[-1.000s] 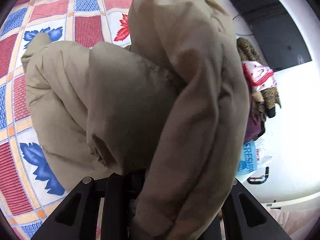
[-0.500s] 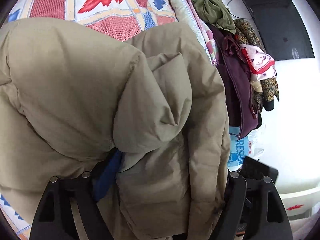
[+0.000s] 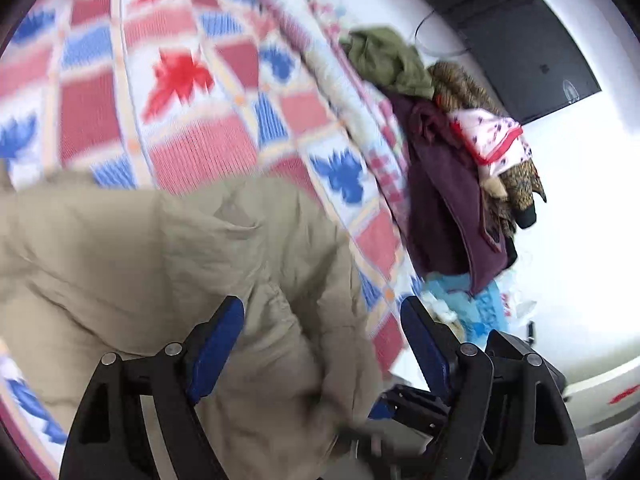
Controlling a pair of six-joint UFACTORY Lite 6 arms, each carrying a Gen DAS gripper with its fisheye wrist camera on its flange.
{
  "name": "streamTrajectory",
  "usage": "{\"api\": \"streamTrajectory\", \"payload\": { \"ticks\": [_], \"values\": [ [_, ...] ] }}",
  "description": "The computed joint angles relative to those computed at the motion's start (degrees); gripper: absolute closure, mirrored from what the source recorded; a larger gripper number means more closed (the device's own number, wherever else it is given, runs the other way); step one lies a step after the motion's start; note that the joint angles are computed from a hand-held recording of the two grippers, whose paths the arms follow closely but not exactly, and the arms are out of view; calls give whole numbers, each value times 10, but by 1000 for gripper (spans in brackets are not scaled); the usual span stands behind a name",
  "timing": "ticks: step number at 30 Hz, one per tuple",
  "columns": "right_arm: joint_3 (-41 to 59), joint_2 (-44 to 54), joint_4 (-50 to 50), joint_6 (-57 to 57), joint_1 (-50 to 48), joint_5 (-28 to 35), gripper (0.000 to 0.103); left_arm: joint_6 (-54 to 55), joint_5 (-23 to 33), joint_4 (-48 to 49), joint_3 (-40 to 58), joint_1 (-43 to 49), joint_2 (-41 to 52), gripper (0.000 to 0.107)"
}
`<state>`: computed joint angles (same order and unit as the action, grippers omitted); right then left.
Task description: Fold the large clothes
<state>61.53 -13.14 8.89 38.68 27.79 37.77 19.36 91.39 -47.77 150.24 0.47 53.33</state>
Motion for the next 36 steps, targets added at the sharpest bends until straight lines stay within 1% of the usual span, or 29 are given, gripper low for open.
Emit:
{"api": "streamTrajectory", "payload": {
  "ticks": [1,2,3,7,8,11,14,15,17,19,21,23,24,25,28,29,30,32,35,36],
  "values": [
    [19,11,-48,50,13,26,86,18,-30,10,-35,16,-32,26],
    [14,3,-84,95,24,44,87,26,-53,20,-62,31,-53,26],
    [0,-10,-97,117,18,45,92,31,-80,34,-90,49,-71,26],
    [-59,-66,-58,86,-27,71,93,26,-171,120,-165,101,-82,26],
    [-74,-80,-50,81,-32,77,93,16,-181,133,-172,110,-72,26],
    [-127,-101,-17,54,-57,68,93,6,-204,131,-205,128,-49,26],
    [-185,-109,39,6,-93,52,93,34,-254,123,-287,112,-76,26],
    [-202,-117,72,-21,-112,54,93,41,-275,130,-311,101,-90,26],
    [-210,-140,130,-84,-157,76,92,47,-296,140,-333,87,-104,26],
    [-182,-166,143,-130,-189,113,88,46,-295,137,-328,87,-96,26],
    [-123,-177,154,-183,-223,163,84,45,-288,134,-316,92,-85,26],
    [-55,-157,187,-246,-263,199,70,49,-283,131,-314,95,-83,26],
    [-19,-136,211,-282,-282,209,50,51,-284,130,-321,96,-88,26],
    [8,-110,238,-320,-299,212,36,53,-286,129,-324,96,-91,26],
    [102,10,296,-400,-316,202,35,49,-286,128,-321,97,-88,26],
    [133,50,302,-407,-308,202,35,50,-285,128,-321,99,-88,26],
    [157,102,312,-427,-301,189,35,52,-285,127,-322,100,-88,26],
    [196,190,314,-436,-282,160,35,52,-283,127,-320,102,-87,26],
    [247,283,326,-441,-260,133,35,40,-278,138,-303,96,-78,26],
    [263,306,341,-457,-258,130,45,33,-275,147,-293,91,-74,26]
  ]
}}
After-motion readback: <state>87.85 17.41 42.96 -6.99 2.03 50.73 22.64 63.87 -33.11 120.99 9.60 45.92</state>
